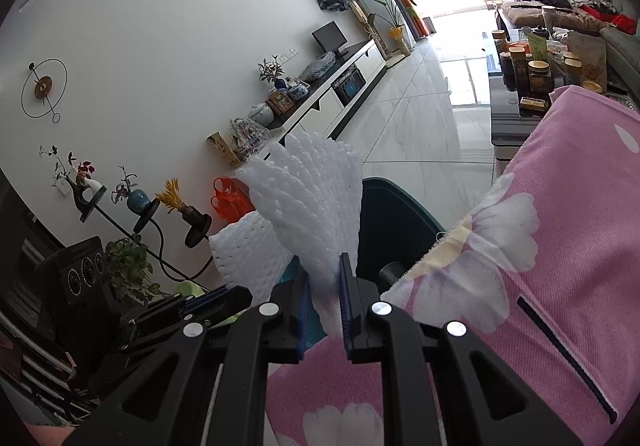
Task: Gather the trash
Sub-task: 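Carry both foam nets over the teal bin and open both grippers, then withdraw both grippers from the teal bin toward the table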
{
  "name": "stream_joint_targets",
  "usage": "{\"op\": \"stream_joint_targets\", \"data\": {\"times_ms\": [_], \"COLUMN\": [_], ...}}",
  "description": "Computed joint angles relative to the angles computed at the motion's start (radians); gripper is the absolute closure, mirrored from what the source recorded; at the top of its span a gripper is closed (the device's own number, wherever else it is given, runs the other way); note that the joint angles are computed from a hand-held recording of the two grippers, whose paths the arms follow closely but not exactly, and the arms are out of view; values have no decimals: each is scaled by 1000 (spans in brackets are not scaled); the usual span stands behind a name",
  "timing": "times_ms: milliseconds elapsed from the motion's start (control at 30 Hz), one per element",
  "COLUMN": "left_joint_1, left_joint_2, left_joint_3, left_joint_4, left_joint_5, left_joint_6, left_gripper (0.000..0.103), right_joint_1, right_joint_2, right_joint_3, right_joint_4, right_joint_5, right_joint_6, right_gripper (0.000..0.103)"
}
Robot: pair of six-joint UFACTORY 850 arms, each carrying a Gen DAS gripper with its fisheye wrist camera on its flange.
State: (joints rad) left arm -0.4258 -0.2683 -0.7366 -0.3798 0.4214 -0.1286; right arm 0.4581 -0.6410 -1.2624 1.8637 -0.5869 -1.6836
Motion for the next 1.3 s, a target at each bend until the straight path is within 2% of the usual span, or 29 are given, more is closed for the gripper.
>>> {"op": "stream_joint_targets", "data": {"times_ms": [300,567,667,733,933,1100,1167,1300], "left_joint_1": [26,58,67,69,63,23,2,-42], "left_joint_2": [-86,-172,-204,-218,-232,-196,-177,-126], "left_joint_3": [-65,-135,-158,-166,-178,-141,-131,-96], "left_joint_4": [14,106,147,159,128,20,-23,-33], "left_joint_5": [-41,-79,-91,-89,-80,-22,0,58], "left_joint_6": [-36,-163,-217,-235,-237,-137,-88,-45], "left_gripper": [90,88,87,87,86,73,71,61], "right_joint_1": [45,73,73,75,60,42,35,17], "right_joint_2": [-91,-147,-144,-140,-121,-73,-44,33], "right_joint_3": [-128,-200,-197,-192,-164,-98,-60,41], "right_joint_4": [-161,-327,-316,-304,-270,-161,-108,14], "right_joint_5": [91,155,162,177,162,140,127,87], "right_joint_6": [199,384,374,363,332,209,145,5], "right_gripper": [89,87,82,71,71,65,64,63]}}
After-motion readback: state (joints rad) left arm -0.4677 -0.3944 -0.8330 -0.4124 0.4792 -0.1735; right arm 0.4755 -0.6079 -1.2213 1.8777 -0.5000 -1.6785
